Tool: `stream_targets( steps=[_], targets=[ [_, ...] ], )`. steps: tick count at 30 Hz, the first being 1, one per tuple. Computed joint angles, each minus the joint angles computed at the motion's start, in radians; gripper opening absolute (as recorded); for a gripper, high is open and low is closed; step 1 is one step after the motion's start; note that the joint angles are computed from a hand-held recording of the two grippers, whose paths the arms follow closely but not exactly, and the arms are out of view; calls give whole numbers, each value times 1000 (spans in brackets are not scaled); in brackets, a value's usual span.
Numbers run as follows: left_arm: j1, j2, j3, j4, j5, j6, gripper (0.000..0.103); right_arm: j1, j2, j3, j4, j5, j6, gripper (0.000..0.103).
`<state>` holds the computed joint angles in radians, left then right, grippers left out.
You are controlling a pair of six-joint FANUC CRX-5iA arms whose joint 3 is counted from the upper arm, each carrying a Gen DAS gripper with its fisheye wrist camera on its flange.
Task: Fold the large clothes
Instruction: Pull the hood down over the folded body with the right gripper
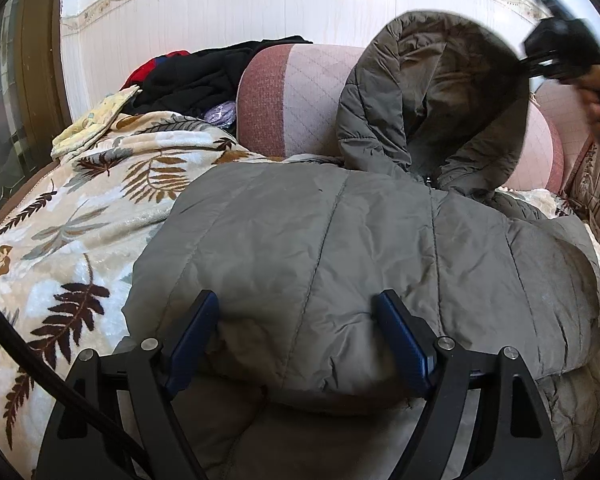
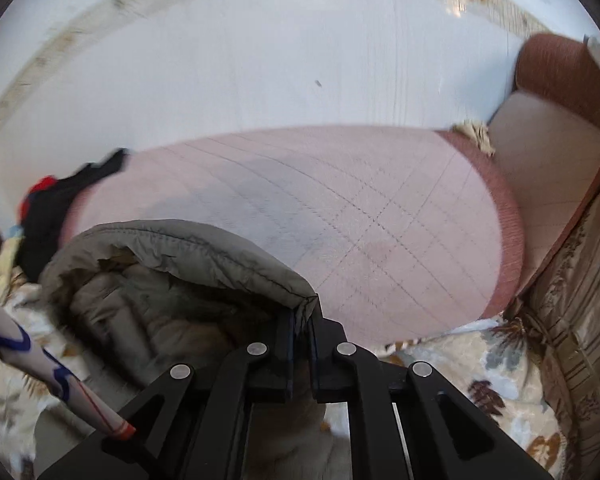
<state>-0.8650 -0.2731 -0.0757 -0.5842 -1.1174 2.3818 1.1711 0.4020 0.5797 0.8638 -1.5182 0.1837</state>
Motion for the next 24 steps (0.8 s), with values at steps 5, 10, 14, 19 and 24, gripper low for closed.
stream_targets(
  steps=[5,10,14,19,24],
  targets=[
    [13,-44,-10,1,10,28,81,178,-102,-144,93,-17,-70,6],
    [0,-92,-9,-66,1,105,81,384,-162,-287,141,-59,-226,5],
    [-5,-125,-15,-96,24,153,81,507,-144,-344,123,-118,-345,5],
    [-3,-107,-26,-42,120,85,81,522,-112,-397,-57,-114,-405,3],
    [-17,2,13,31,103,-63,81,502,-135,-471,-160,-43,-474,0]
  ],
)
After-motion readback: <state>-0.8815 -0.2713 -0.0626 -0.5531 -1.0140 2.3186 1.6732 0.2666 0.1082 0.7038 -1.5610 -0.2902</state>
